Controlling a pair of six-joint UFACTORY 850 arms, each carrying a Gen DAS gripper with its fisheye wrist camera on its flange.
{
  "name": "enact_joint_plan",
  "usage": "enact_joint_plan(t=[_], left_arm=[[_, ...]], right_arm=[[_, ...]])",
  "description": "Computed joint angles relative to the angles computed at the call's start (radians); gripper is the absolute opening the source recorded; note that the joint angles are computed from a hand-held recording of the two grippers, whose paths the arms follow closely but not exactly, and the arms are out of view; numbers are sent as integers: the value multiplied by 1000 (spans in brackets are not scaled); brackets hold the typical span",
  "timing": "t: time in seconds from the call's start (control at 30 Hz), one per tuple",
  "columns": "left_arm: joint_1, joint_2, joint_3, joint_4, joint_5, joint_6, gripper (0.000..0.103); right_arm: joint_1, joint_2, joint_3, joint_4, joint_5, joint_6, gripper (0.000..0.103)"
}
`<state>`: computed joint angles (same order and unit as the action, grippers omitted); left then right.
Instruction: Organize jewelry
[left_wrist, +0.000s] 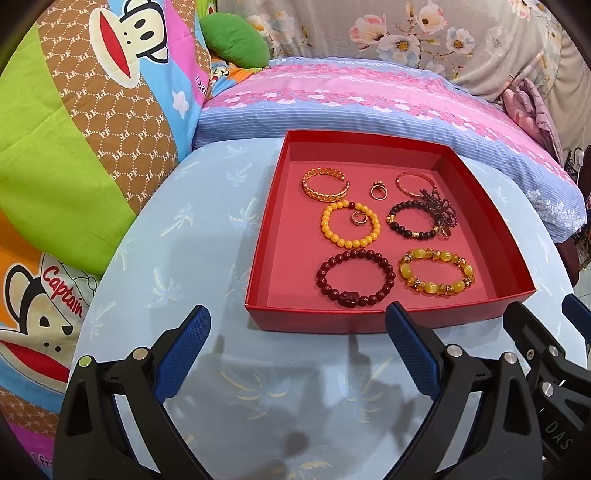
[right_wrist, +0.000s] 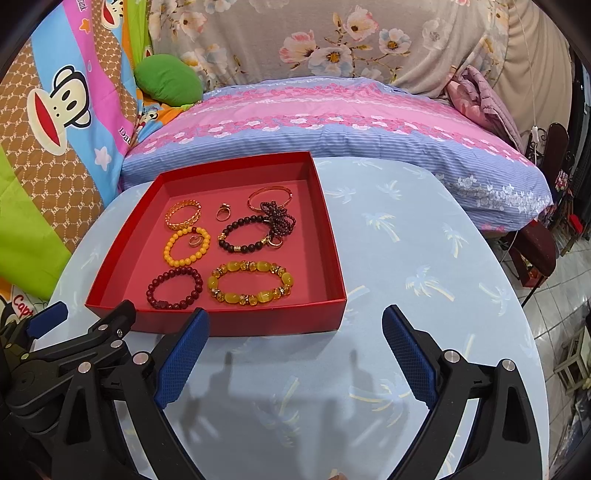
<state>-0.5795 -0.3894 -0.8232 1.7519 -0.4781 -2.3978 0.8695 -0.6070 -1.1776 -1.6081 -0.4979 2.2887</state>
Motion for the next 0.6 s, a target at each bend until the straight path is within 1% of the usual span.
enact_joint_plan(t=[0.6], left_arm=[[1, 0, 1, -11, 2, 13, 91]], right_arm=[[0, -2, -1, 3, 1, -2, 90]])
